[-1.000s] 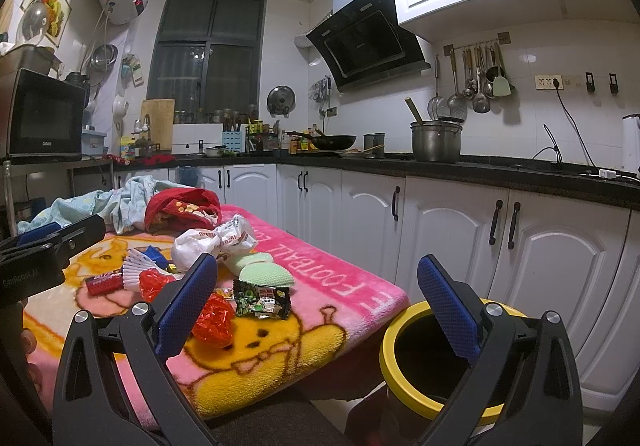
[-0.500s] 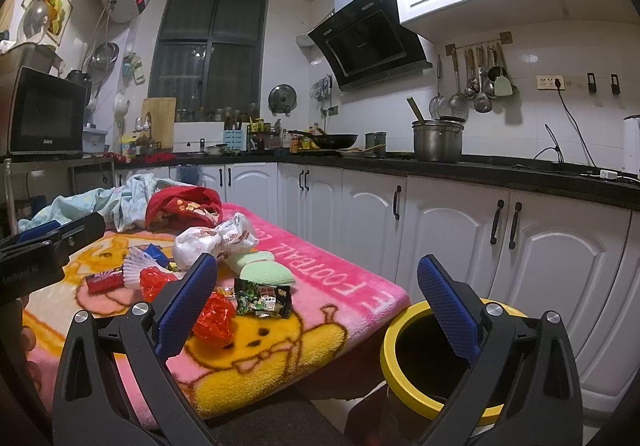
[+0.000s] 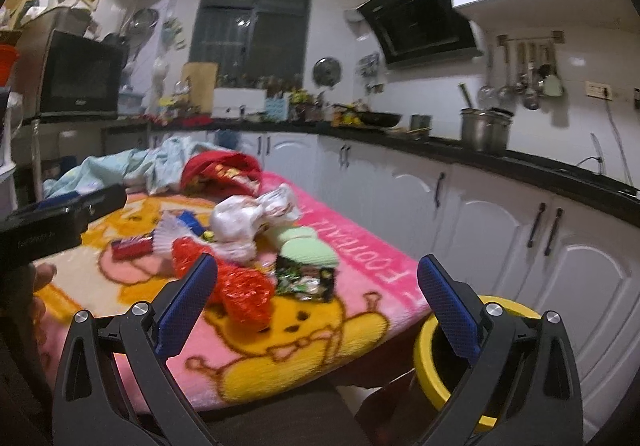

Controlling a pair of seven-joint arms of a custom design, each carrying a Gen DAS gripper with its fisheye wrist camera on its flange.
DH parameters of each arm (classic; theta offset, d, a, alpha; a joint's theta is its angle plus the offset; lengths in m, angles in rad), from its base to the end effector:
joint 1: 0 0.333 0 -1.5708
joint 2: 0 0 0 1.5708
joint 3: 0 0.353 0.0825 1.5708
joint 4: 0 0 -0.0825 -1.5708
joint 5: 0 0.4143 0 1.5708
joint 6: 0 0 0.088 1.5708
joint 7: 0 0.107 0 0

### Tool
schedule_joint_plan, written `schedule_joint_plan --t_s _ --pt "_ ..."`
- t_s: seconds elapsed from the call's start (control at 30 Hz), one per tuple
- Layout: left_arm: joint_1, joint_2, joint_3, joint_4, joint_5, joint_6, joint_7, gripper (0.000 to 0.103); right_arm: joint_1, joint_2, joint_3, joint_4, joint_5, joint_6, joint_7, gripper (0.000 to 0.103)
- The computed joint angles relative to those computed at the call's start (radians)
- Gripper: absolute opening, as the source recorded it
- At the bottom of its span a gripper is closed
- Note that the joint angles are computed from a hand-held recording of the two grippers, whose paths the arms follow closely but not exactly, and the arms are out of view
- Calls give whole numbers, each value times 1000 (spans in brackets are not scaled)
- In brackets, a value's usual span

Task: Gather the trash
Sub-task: 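Grasp the candy tube can with the left tool while the right tool grasps the red plastic bag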

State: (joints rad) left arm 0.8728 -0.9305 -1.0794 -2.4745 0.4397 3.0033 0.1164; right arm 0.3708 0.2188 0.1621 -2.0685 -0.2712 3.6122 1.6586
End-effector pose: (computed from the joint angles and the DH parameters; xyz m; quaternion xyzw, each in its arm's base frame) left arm 0.4396 -0.2232 0.5268 -0.7021 0.3799 -0.3698 0.4753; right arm 0.5431 0.3499 0.5085 -0.7248 0.3148 -0.2922 0.5387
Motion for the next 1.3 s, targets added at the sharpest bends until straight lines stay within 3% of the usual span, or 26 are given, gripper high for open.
schedule_joint_plan --t_s 0.27,0.47,0.53,0.6,0.7,0.73,0.87,1.1,1.27,1.3 --pt "-24 -7 73 -32 32 -35 19 92 -71 44 82 88 -196 -62 117 97" --pt "-60 54 161 -50 70 -56 56 92 -171 96 197 180 -387 -119 238 97" --pt "-67 70 182 -51 92 -69 66 92 -247 128 290 222 -479 -167 291 97" --pt "-90 118 219 -47 114 -84 92 92 -381 184 460 266 -578 -243 329 97" --pt "-131 190 272 -42 149 -103 122 92 -491 258 631 299 -569 -338 256 97" --pt "-146 217 292 -41 159 -102 132 92 -506 279 664 310 -562 -370 232 97" --pt "-173 299 334 -30 213 -101 145 92 -471 314 655 349 -508 -432 179 97" --pt "-283 476 472 -17 282 -33 206 92 -448 391 684 426 -393 -566 59 97" --pt "-443 581 634 -2 258 -36 313 92 -431 431 694 465 -326 -625 -38 97" --pt "-499 604 689 -1 225 -37 360 92 -427 436 695 471 -313 -633 -56 97"
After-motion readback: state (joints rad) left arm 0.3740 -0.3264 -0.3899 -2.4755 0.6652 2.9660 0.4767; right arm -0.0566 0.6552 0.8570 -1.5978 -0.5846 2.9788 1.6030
